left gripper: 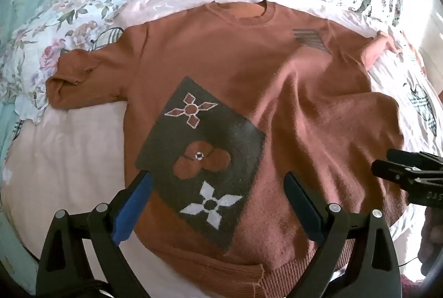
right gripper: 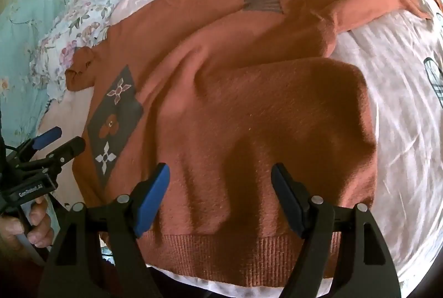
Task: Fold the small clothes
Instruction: 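Position both grippers above the spread orange sweater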
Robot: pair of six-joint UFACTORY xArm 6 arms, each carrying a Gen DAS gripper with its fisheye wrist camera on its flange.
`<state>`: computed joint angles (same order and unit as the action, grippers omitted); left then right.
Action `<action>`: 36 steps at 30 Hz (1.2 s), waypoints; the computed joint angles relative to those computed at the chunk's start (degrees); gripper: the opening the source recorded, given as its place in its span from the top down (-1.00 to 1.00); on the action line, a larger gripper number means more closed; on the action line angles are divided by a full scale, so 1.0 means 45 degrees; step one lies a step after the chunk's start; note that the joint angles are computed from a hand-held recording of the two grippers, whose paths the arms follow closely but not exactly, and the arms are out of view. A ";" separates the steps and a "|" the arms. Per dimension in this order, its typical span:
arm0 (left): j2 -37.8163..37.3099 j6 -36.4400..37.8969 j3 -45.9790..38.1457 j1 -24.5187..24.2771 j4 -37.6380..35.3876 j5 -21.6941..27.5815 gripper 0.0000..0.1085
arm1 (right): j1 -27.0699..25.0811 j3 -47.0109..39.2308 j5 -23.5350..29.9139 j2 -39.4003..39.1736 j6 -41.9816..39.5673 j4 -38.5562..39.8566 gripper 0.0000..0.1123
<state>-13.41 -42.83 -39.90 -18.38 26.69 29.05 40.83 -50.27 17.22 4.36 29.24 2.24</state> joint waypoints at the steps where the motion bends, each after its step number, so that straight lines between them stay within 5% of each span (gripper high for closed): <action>1: 0.0008 0.0006 -0.0003 -0.0004 0.0024 -0.0004 -0.76 | 0.0018 -0.0025 0.0051 0.0017 -0.0036 0.0039 -0.36; 18: -0.0115 0.0359 0.0095 0.0058 -0.0079 -0.0218 -0.76 | 0.0104 0.0054 -0.0888 0.0147 0.0234 -0.0465 -0.36; 36: 0.0041 0.0401 0.0003 -0.0056 0.0033 -0.0328 -0.76 | 0.0108 0.0109 -0.0568 -0.0226 -0.0053 -0.0159 -0.36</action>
